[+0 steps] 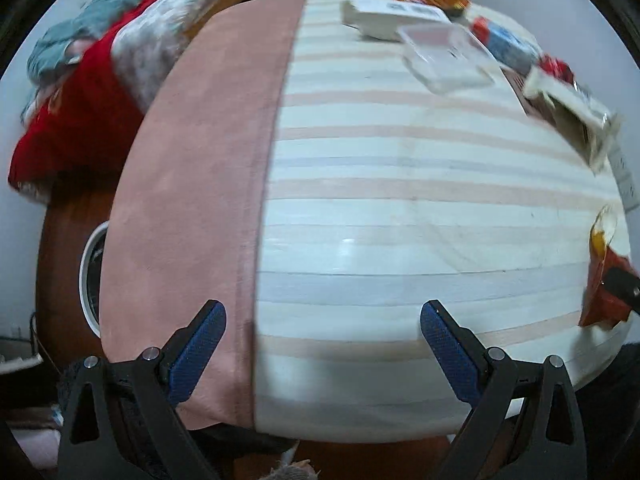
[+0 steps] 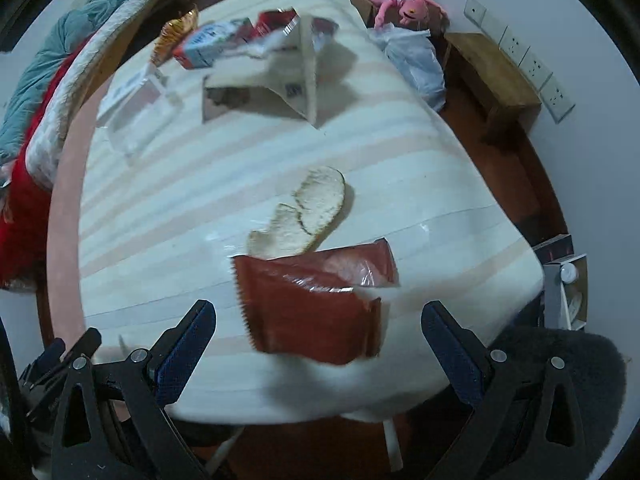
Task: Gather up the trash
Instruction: 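Grasp the orange peel with the left tool while the right tool grasps the red wrapper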
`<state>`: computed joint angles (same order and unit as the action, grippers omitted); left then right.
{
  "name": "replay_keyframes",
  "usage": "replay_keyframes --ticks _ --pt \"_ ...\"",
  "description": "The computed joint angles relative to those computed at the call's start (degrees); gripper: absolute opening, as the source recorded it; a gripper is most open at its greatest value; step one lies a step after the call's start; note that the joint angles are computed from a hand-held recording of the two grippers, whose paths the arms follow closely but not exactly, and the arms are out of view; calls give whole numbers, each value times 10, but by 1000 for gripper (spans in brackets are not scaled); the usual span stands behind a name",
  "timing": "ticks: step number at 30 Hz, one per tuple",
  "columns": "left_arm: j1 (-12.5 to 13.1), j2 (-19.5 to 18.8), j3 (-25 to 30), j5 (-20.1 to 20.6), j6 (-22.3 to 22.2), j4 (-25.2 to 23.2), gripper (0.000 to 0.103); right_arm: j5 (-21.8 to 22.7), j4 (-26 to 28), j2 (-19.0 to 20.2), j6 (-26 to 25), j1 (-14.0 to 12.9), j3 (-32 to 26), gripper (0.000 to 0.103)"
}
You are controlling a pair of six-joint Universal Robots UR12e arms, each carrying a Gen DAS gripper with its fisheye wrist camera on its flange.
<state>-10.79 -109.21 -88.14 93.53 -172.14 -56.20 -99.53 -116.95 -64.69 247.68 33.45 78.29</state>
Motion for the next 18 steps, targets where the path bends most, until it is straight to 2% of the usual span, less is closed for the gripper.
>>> replay_keyframes --ticks 4,5,6,8,10,13,14,17,18 --pt "-9 -3 3 14 13 3 99 -11 -15 8 -11 -1 2 81" --pt "-12 -4 5 16 17 5 99 -23 -15 8 -17 2 1 65" --pt "-14 -5 5 17 20 7 99 -31 -11 8 -20 3 -1 57" --pt "-19 -5 6 14 26 9 99 -26 -37 2 -18 4 12 39" --pt "-25 -8 9 4 31 10 99 -22 -54 -8 -15 2 24 31" --pt "-34 -9 18 -34 49 5 99 -22 -75 -26 1 0 46 28" --pt "-37 -13 26 -56 55 -7 99 -21 -85 -35 9 -1 57 19" --pt "-41 -25 52 -142 63 -55 99 -23 -92 -50 33 -6 77 18" --pt "-44 -27 55 -157 67 -60 99 -25 -93 -55 40 -7 84 18"
